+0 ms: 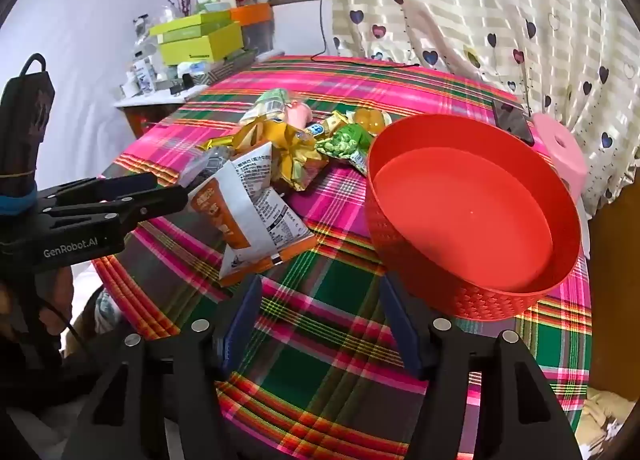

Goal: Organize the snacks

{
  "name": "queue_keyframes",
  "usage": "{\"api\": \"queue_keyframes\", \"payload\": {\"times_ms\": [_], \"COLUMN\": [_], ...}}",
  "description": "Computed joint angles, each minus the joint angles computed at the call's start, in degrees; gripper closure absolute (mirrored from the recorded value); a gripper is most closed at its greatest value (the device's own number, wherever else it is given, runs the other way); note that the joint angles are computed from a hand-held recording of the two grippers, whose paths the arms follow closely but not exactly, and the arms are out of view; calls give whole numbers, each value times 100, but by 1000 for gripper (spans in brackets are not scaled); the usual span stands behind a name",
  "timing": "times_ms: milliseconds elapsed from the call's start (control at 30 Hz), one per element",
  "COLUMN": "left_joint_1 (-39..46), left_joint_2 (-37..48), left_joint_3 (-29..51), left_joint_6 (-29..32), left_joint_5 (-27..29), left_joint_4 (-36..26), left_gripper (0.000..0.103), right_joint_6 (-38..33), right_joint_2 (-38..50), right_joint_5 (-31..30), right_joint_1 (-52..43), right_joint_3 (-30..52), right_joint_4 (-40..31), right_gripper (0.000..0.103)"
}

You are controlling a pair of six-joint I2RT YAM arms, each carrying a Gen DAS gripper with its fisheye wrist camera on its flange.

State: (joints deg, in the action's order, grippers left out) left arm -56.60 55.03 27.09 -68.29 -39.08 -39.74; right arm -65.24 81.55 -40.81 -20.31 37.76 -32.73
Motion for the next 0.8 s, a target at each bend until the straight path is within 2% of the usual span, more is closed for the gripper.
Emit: {"api": "queue_keyframes", "payload": {"times_ms": [333, 467, 567, 800], "left_joint_1": [-191, -56, -220, -174], "left_joint_2": [-29, -531, -388, -399], "left_joint_3": [-1, -283, -193, -218], "left_joint_6": [-93, 64, -39, 86], "left_joint_5": [-118, 71, -96, -47], "left_joint_4": [-22, -16, -185, -135], "left_gripper": [41, 41, 41, 41], "right_joint_6": [137, 150, 212, 299], "right_joint_2": [-192, -241, -245, -262], "right_joint_5": [56, 107, 146, 182], "right_joint_1": [163, 236, 294, 389], "right_joint_3": [-160, -113, -139, -168], "right_joint_4": [59, -22, 46, 126], "right_gripper": [42, 42, 42, 42]}}
